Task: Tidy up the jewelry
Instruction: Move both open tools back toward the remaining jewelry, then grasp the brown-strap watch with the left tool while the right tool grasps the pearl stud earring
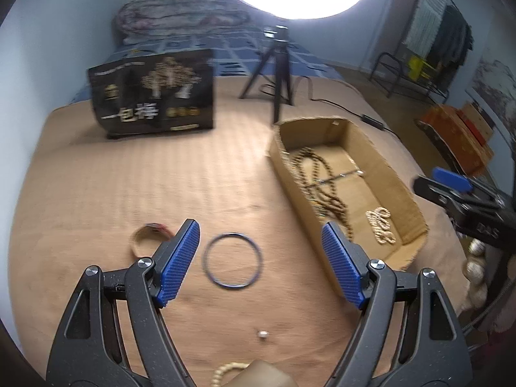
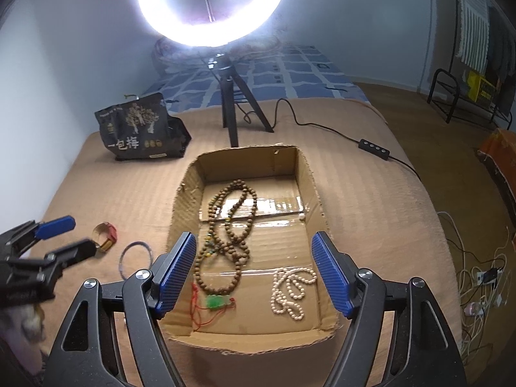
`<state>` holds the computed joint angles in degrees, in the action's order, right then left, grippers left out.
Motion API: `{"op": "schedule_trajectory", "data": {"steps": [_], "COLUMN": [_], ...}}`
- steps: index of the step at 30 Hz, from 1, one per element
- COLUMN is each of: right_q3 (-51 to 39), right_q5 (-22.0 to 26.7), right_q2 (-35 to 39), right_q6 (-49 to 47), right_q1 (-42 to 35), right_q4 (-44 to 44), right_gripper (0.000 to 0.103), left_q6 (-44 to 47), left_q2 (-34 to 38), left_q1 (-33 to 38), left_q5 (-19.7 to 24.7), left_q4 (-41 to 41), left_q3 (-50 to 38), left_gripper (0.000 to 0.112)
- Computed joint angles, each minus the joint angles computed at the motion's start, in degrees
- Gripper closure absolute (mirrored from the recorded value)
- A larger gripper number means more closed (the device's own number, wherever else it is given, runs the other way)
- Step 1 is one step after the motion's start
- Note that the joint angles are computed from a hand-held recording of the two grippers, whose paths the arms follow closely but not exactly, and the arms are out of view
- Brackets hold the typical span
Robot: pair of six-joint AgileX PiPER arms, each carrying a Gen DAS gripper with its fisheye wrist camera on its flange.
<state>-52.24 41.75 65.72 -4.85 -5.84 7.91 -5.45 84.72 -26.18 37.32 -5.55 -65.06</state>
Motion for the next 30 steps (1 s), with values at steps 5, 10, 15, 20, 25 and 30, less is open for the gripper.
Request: {"op": "schedule_trajectory", "data": {"steps": [5, 10, 15, 20, 25, 30], "right_q3": [1.05, 2.14, 3.05, 4.36, 6.59, 9.11], "right_q5": [0.21, -0.16, -1.04, -2.52, -4.04, -7.19], "right_q2": [-1.92, -2.78, -2.2, -0.35, 2.21, 4.93], "right_q6": [0.56, 4.25, 9.41, 13.12, 17.1, 21.61], "right_q1": [3.1, 9.8, 18.22, 25.76, 32.96, 39.42], "right_q4": [1.17, -0.84, -3.99, -5.87, -8.4, -12.84], "right_gripper": [0.029, 0.028, 0.028, 0.028, 0.028, 0.029], "left_q6": [5.12, 7.98, 12.5, 13.99, 14.5, 16.27], "left_q2": [0.03, 1.07, 2.74, 4.78, 7.17, 10.27], "left_q1": [7.29, 14.4, 19.85, 21.88, 22.24, 22.59], "left_q5": [0.7, 0.39, 1.16, 2.0, 2.37, 3.31], "left_q4": [-3.16, -5.79, -10.47, -11.68, -11.46, -13.33], "left_q3": [-0.33, -0.68, -1.05, -1.25, -1.07, -1.37], "left_gripper": [0.032, 0.032, 0.032, 0.032, 0.032, 0.045]}}
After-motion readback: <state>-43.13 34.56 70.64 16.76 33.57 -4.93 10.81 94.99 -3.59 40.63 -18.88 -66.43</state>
